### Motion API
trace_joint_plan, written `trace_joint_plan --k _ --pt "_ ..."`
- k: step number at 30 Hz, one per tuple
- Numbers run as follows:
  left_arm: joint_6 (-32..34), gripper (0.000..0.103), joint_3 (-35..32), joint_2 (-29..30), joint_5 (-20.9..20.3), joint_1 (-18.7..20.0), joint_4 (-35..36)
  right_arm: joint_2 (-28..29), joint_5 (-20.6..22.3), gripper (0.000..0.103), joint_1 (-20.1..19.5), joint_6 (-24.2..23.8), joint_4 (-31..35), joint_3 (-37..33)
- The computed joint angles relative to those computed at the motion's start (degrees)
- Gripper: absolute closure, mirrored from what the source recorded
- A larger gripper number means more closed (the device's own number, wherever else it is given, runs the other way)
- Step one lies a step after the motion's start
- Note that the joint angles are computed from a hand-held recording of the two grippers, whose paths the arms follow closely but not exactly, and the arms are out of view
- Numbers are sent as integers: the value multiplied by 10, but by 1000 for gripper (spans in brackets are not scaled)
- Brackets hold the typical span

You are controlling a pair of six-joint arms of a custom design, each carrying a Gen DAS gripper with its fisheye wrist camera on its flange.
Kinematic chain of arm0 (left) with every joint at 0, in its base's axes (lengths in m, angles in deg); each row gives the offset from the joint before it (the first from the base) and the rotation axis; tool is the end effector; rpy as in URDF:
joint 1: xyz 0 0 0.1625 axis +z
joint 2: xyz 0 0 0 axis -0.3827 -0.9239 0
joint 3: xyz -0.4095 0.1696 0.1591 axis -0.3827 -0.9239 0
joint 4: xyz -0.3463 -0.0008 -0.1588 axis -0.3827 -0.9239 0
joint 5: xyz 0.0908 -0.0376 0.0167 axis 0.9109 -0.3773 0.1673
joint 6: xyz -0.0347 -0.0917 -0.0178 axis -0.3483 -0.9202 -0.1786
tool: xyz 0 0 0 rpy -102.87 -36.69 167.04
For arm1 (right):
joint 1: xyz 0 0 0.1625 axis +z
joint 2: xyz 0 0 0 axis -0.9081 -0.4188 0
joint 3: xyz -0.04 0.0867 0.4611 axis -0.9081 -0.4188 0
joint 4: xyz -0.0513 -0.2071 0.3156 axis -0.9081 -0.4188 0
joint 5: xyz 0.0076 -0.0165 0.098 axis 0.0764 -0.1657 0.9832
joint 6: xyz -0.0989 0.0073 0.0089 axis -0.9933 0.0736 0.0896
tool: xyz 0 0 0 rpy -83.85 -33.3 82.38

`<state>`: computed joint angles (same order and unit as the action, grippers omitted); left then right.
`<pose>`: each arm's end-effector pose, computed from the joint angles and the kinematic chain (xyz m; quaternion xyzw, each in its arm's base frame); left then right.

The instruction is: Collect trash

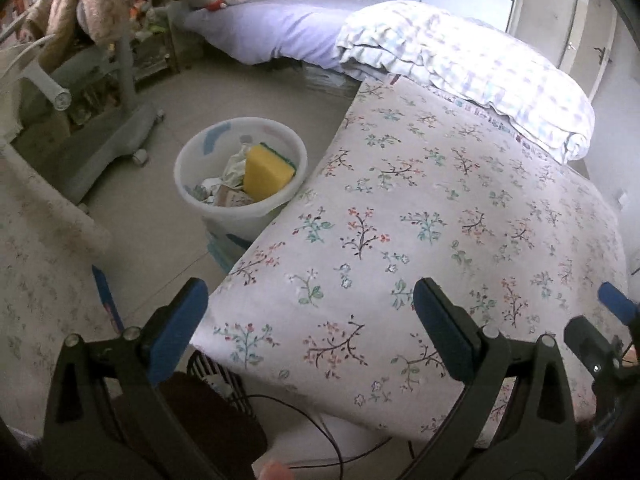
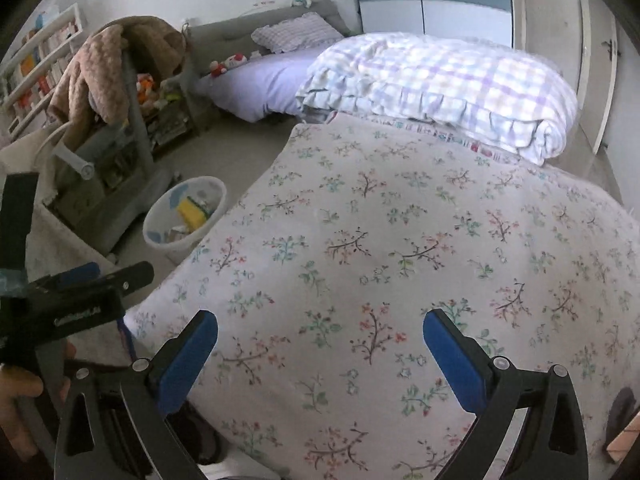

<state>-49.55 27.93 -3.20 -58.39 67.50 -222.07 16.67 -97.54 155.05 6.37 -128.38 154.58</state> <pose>-0.4004 -0.6833 0.0082 0.2825 0.8878 -0.2126 0.2947 0.0716 -0.5572 0.3318 -0.0230 -0.8446 0.4079 0.3460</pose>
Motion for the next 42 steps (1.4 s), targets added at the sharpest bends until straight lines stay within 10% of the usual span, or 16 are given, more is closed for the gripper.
trace_joint_plan --k 42 --pt "11 1 65 3 35 -36 -122 13 -19 0 -7 -2 -31 8"
